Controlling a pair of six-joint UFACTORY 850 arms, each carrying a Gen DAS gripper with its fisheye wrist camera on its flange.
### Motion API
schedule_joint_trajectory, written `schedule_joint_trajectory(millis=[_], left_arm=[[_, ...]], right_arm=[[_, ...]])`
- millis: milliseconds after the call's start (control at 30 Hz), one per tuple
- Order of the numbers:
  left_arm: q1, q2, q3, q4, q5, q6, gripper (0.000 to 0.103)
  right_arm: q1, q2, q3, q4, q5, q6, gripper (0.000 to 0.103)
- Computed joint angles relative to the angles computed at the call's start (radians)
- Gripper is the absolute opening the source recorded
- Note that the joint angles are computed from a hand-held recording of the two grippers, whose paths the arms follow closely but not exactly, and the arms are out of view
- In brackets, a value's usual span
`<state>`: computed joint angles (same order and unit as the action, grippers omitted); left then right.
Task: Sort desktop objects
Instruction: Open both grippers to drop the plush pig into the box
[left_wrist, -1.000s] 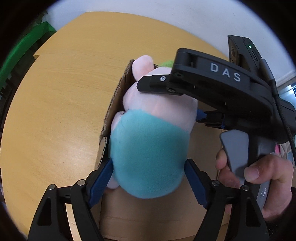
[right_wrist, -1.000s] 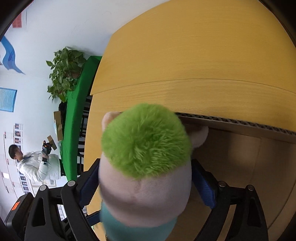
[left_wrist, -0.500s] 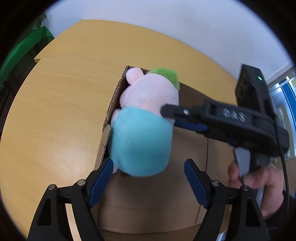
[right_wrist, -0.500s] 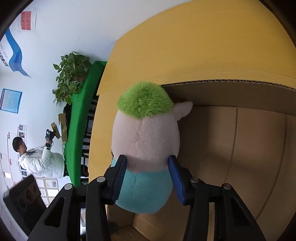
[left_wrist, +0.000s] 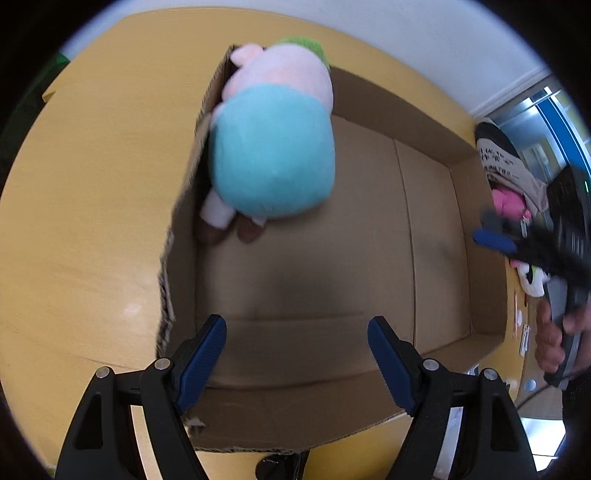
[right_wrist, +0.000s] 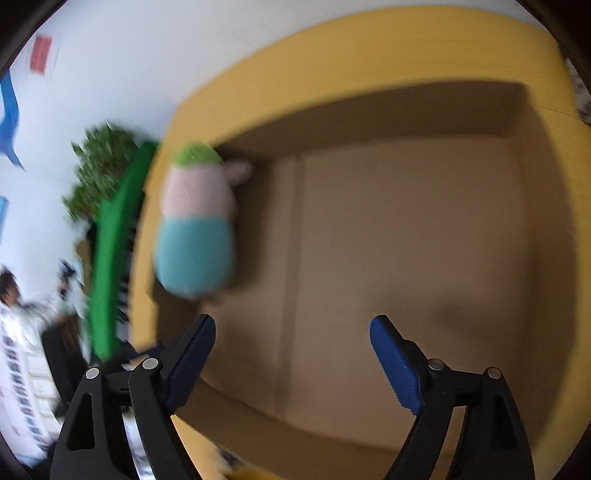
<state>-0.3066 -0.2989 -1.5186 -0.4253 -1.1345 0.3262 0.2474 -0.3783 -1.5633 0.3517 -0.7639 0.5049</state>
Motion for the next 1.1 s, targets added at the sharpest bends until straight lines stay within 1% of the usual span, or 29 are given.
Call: schedule_joint_trajectory(millis=[33,100,167,233,300,333,433,467,533,600,667,700,733,767,833,900,967,1000,1033,1067,1100], left_arm=[[-0.013,0.000,-0.004,0.018,-0.011,-0.036,0.078],[-0.033,0.041,0.019,0.049,-0.032,-0.104,0.078],[-0.015,0.050,0.048,0.052,-0.025,-0.103,0.078],[0.019,0.030,0.046,0.057,-0.032,-0.064,0.078],[0.070,0.012,0.032,0.087,-0.061,-0.007,0.078],[0.077,0.016,0.041,0.096,-0.065,0.005,0.078],[0.069,0.044,0.070,0.143,-0.054,0.017,0.078],[0.069,0.052,0.079,0.154,-0.053,0.019,0.078],[0.080,0.070,0.098,0.157,-0.052,0.030,0.078],[0.093,0.097,0.121,0.159,-0.040,0.042,0.078],[0.104,0.150,0.148,0.164,0.011,0.073,0.078],[0.109,0.175,0.154,0.166,0.033,0.085,0.078],[0.114,0.197,0.152,0.170,0.049,0.090,0.078],[0.120,0.213,0.145,0.168,0.056,0.096,0.078],[0.135,0.242,0.125,0.142,0.065,0.117,0.078],[0.140,0.269,0.113,0.116,0.084,0.122,0.078],[0.142,0.293,0.105,0.107,0.089,0.114,0.078],[0.101,0.294,0.107,0.093,0.111,0.089,0.078],[0.034,0.293,0.108,0.115,0.145,0.027,0.078],[0.000,0.297,0.110,0.135,0.162,-0.001,0.077],[-0.017,0.307,0.115,0.153,0.173,-0.012,0.076]], right_arm=[[0.009,0.026,0.034,-0.043,-0.042,0.031,0.089],[0.027,0.091,0.127,-0.091,-0.079,0.085,0.087],[0.050,0.142,0.197,-0.137,-0.099,0.155,0.086],[0.073,0.184,0.249,-0.190,-0.103,0.239,0.086],[0.092,0.181,0.252,-0.239,-0.155,0.315,0.086],[0.100,0.188,0.261,-0.261,-0.158,0.347,0.084],[0.123,0.171,0.237,-0.298,-0.178,0.380,0.084],[0.126,0.168,0.235,-0.299,-0.181,0.383,0.084],[0.120,0.191,0.275,-0.287,-0.160,0.386,0.084],[0.108,0.202,0.285,-0.264,-0.149,0.392,0.087],[0.100,0.204,0.274,-0.238,-0.161,0.391,0.087],[0.099,0.206,0.263,-0.248,-0.155,0.405,0.087],[0.096,0.229,0.264,-0.273,-0.138,0.418,0.088],[0.102,0.242,0.258,-0.297,-0.124,0.431,0.093],[0.120,0.271,0.243,-0.357,-0.099,0.447,0.097],[0.140,0.283,0.219,-0.406,-0.094,0.450,0.098],[0.168,0.290,0.190,-0.471,-0.113,0.469,0.098],[0.179,0.294,0.181,-0.503,-0.122,0.486,0.098],[0.194,0.290,0.168,-0.540,-0.128,0.518,0.098],[0.204,0.284,0.157,-0.566,-0.134,0.546,0.098],[0.212,0.289,0.154,-0.590,-0.146,0.572,0.098]])
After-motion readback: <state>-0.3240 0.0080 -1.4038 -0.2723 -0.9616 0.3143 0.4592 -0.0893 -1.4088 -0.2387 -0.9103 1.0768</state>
